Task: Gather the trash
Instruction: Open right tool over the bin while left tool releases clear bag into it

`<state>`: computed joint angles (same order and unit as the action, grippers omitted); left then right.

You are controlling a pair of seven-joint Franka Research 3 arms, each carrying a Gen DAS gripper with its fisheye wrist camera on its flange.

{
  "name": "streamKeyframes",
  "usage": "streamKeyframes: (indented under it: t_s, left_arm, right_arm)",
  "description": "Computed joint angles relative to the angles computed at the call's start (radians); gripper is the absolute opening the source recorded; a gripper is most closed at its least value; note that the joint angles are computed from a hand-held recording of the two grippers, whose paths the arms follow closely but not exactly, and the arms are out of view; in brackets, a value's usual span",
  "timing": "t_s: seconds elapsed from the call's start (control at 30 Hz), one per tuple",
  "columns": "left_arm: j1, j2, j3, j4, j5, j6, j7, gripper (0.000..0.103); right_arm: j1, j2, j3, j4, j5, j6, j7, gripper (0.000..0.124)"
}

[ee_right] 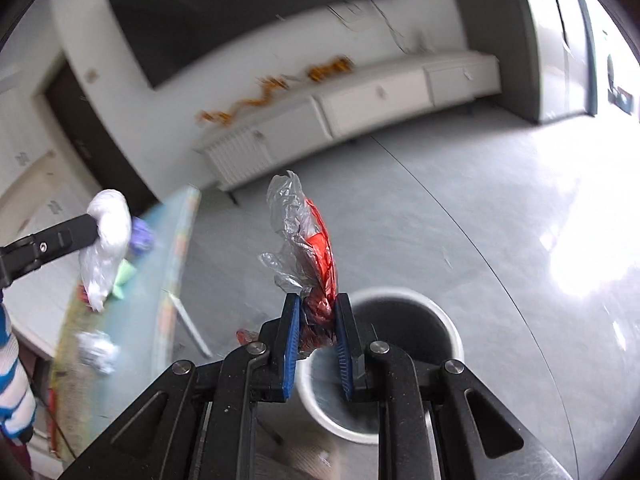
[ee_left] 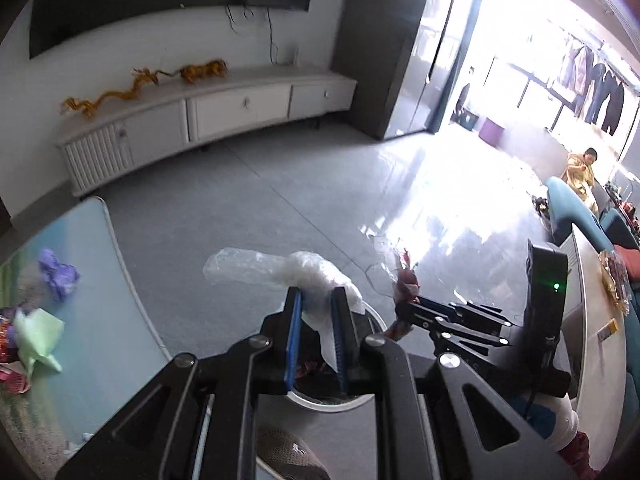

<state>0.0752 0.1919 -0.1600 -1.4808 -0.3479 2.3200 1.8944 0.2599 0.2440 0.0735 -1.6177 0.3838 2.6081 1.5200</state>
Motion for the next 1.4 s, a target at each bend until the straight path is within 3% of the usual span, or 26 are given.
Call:
streamKeyframes:
  t_s: [0.23,0.3,0.47,0.63,0.73,1.07,1.33,1.4]
  left_arm:
    - [-0.044,0.217,-0.028,0.158,0.119,-0.11,-0.085,0.016]
    - [-0.051,0.269,-0.035,0.205,0.145,-0.138,-0.096,0.016]
    - [-0.06,0.37,-0.052,0.31,0.172,-0.22,-0.127,0.019]
    - [-0.059,0.423,-0.061,0.369,0.178,-0.255,-0.15,0.048]
    - [-0.056,0.446,-0.062,0.41,0.179,-0.278,-0.166,0.049]
    - [-0.041,0.373,-0.047,0.318,0.206,-0.183,-0.202,0.049]
    - [-0.017,0.279,-0.035,0.229,0.205,-0.106,-0.221,0.049]
    - [-0.006,0.245,-0.034,0.191,0.198,-0.076,-0.212,0.054]
  right_arm:
    - [0.009,0.118,-0.045,0.022,-0.109,-0.064,0.139,0.021]
    - [0.003,0.139,-0.045,0.028,-0.113,-0.071,0.155,0.033]
    - [-0.024,0.156,-0.037,-0.011,-0.083,-0.062,0.148,0.04]
    - [-0.007,0.145,-0.058,-0.021,-0.128,-0.072,0.193,0.047]
    - [0.036,0.126,-0.092,-0.032,-0.236,-0.079,0.273,0.05]
    - [0.099,0.066,-0.128,-0.08,-0.531,-0.088,0.463,0.053]
    - [0.103,0.047,-0.104,-0.072,-0.605,-0.058,0.467,0.056]
    - [0.103,0.041,-0.094,-0.071,-0.6,-0.043,0.45,0.058]
